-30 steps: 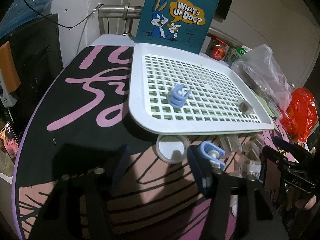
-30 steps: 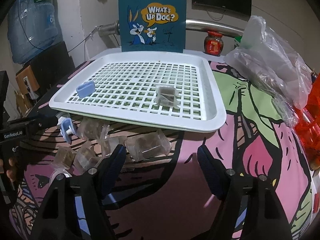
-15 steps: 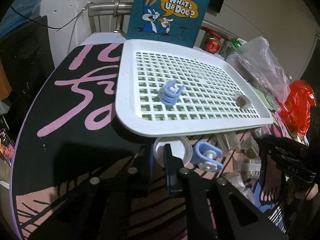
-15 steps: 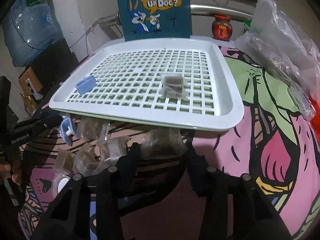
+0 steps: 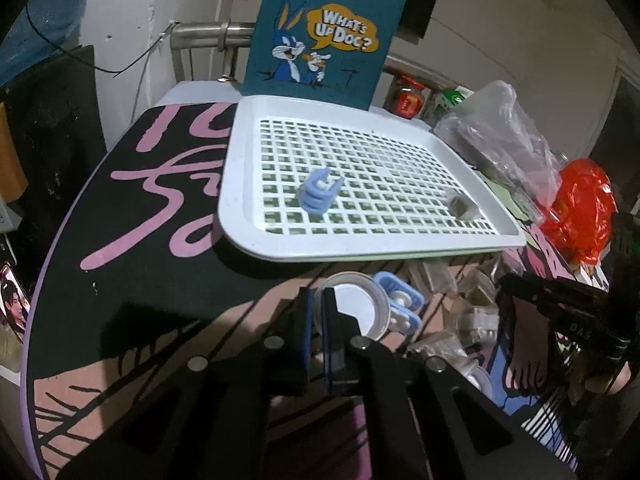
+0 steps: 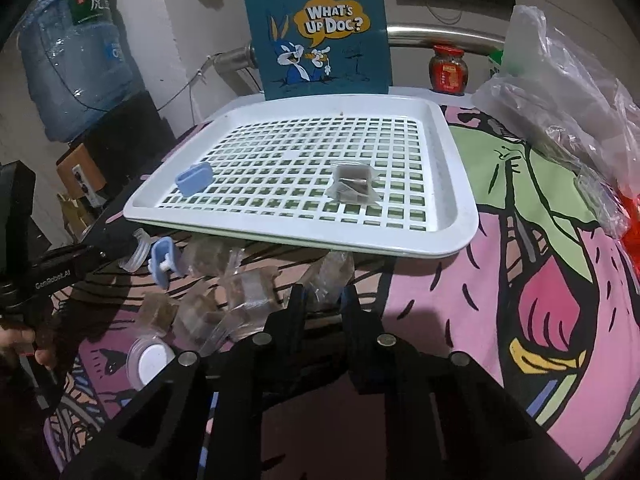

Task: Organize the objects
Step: 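Grasp a white round lid with the left gripper while the right grasps a clear bag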

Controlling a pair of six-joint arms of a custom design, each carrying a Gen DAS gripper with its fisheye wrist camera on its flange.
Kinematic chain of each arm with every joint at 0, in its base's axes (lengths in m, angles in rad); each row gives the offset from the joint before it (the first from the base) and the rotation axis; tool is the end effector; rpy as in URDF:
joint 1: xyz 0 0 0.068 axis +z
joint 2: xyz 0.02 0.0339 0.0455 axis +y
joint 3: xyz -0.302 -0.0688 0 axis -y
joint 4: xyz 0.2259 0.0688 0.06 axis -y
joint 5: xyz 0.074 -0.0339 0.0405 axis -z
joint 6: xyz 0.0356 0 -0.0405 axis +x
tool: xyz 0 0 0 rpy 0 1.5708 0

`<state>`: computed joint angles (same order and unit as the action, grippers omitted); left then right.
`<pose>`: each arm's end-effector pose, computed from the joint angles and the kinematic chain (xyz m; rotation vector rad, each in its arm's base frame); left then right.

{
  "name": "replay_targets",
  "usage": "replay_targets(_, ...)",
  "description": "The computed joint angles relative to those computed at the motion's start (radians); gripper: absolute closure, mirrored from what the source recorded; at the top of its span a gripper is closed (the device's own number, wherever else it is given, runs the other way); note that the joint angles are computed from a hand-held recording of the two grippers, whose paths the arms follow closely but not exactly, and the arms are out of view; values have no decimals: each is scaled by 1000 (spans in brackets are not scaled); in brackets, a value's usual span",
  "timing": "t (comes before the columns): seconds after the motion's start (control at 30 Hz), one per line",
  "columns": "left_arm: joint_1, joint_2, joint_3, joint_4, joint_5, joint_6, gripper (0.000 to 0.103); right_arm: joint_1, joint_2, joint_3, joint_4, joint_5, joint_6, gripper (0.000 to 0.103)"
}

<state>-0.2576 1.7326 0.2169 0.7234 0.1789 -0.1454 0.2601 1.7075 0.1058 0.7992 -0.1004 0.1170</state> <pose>0.2088 -0.0616 0.1117 0.2211 2.3739 -0.4050 0.1829 0.0524 0.1064 -0.2191 2.3786 0.2988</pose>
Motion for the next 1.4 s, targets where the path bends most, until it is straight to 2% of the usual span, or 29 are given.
replay_targets(0.03,-4,-4,-6,6,1,2,99,-1,-4,-9,8,-3,1,86)
replay_targets(0.1,-5,-5,-11,13,9,8,99,-10,-13,-27,25,-29,-4,99)
replay_targets(0.17,-5,-5,-12,15,13,10,99,-17,-19,-44,44,-48,-4,103)
replay_targets(0.3,-6,-5,-19,24,22,14,99,-11,-22,-51,44,-53,-8,103)
replay_targets(0.37,-6,-5,-19,26,20,12,99,20,-23,-40,7,-8,3,102)
replay_targets(0.43,-5,-5,-21,27,22,13,99,51,-38,-46,-5,65,28,91)
replay_targets(0.5,-5,-5,-20,28,22,13,99,49,-50,-59,2,80,33,66)
replay_targets(0.53,-5,-4,-21,29,21,13,99,41,-51,-62,8,77,32,62)
replay_targets(0.8,-10,-2,-29,45,22,7,99,25,-20,36,-88,60,47,60)
replay_targets(0.9,-11,-1,-28,44,22,5,99,40,-1,80,-114,82,72,50)
replay_targets(0.93,-12,-1,-28,43,22,5,99,46,8,91,-114,92,76,50)
replay_targets(1.1,-13,0,-26,40,24,1,99,46,84,151,-139,95,89,50)
replay_targets(1.13,-13,0,-26,40,24,1,99,48,81,145,-128,98,87,52)
replay_targets(1.17,-15,1,-26,42,23,0,99,47,73,135,-123,89,76,70)
replay_targets(1.2,-15,1,-26,42,23,0,99,47,74,133,-126,80,70,79)
replay_targets(1.4,-13,-1,-30,47,27,0,99,43,38,70,-87,61,61,80)
